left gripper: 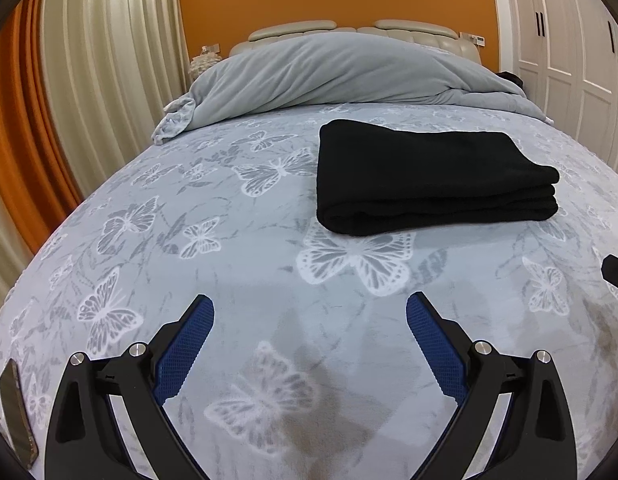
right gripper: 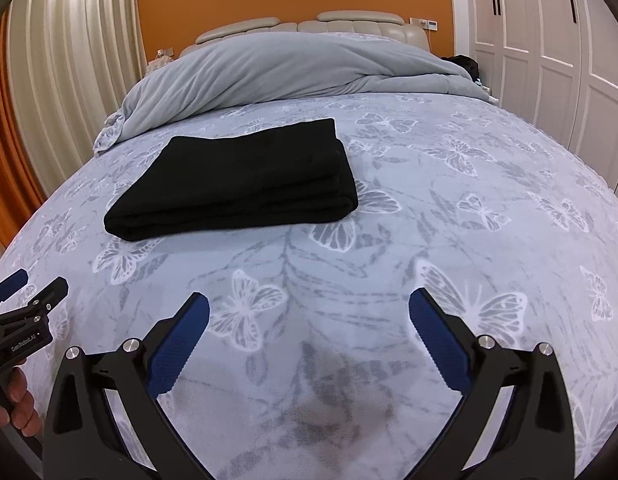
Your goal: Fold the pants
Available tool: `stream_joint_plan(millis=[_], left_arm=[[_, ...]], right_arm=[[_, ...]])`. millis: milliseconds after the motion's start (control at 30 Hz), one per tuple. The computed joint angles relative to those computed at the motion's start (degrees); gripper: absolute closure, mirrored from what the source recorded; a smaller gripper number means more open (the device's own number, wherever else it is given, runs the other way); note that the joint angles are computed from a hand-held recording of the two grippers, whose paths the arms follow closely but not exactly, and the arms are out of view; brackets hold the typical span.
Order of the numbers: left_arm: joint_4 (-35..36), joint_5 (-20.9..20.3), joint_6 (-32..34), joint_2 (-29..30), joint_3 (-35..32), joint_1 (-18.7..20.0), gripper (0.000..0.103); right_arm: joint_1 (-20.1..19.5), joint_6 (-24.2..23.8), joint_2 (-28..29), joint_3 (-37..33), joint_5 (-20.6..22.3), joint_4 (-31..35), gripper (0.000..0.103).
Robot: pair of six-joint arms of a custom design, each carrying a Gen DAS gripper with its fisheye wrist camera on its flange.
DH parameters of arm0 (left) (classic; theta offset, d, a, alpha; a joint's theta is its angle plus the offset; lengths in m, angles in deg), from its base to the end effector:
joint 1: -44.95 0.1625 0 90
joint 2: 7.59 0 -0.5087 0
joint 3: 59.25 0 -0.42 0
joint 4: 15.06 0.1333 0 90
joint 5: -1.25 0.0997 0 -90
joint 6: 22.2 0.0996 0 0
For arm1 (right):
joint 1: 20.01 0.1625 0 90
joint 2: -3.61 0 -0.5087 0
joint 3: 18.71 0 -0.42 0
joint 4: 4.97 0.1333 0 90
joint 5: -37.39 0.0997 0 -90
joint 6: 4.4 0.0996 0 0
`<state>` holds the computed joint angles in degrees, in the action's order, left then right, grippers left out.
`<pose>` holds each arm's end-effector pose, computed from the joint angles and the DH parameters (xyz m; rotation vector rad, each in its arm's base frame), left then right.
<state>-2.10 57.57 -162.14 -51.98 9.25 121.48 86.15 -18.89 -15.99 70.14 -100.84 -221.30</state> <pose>0.0080 -0.7761 0.2173 0.7007 2.1317 -0.9206 0.2621 -0.6923 -0.0120 0.0612 -2.1341 1.1416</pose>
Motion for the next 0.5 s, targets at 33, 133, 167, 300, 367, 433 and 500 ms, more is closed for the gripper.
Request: stream_joint_plan(millis=[33, 133, 167, 300, 367, 433, 500], left_arm=[[0.02, -0.06, 0.06, 0.12, -0.15, 0.08, 0.008], [0.54, 0.13, -0.04, 0.61, -0.98, 0.4, 0.008], [0.56, 0.08, 0.02, 0.74, -1.19, 0.46, 0.008], [0.99, 0.35, 0.12, 1.05, -1.65, 0.65, 0.008], [0.9, 0.36, 0.16, 1.1, -1.63, 0.69, 0.008], [1.32, 0.39, -0.04, 1.22, -1.87, 0.74, 0.008], [1.58, 0.22, -0.24, 1.35, -2.06, 0.79, 0.008]], right_arm=[[0.02, -0.06, 0.1, -0.09, -0.1, 0.0, 0.005], [0.09, -0.43, 0.28, -0.29, -0.32, -0.26, 0.005], [0.07, -0.69, 0.34, -0.35, -0.32, -0.41, 0.005], [-0.04, -0.99, 0.35, -0.4, -0.39, -0.44, 0.005], [-0.14, -0.9, 0.26, -0.33, -0.24, -0.19, 0.005], [-0.15, -0.6, 0.24, -0.35, -0.29, 0.06, 0.005], [-0.18, -0.66, 0.24, -0.37, -0.23, 0.04, 0.005]])
